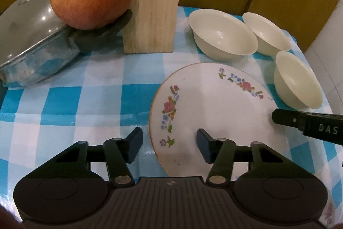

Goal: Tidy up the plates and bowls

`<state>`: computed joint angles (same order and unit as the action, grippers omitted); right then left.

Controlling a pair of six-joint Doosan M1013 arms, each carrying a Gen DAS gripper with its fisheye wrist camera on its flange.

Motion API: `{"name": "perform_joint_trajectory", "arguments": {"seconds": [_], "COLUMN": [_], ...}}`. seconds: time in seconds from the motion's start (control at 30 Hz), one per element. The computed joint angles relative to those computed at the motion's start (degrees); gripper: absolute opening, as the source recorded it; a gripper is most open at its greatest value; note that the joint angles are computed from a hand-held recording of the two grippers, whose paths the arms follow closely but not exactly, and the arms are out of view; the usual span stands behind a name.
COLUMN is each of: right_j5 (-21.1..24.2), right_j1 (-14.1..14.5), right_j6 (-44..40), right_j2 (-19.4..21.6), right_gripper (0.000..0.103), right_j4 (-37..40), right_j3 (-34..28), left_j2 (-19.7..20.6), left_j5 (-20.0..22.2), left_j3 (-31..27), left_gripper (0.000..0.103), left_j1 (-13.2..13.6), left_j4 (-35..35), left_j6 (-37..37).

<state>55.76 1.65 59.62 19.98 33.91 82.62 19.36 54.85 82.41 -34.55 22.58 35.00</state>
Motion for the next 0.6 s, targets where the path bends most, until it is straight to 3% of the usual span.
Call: {"name": "perform_joint_trajectory", "arguments": {"seconds": [0.27,0.6], "right_j5": [1.0,-0.2], "right_j1": [-0.2,0.1], "right_j6": [-1.9,-3.3], "right_j2": [0.2,-0.3], "right_gripper": [0.021,0.022], "right_j4": [1.3,1.1], "right_j3": [0.4,1.1], "left_j2": [0.0,0.0], "left_j5": [-0.8,-1.4], "left_j3": [0.3,0.5], "left_gripper": [0.058,0.065], "left_j1": [-0.3,-0.4], "left_j4": [0.7,0.8], "left_j6": [0.8,1.7]}}
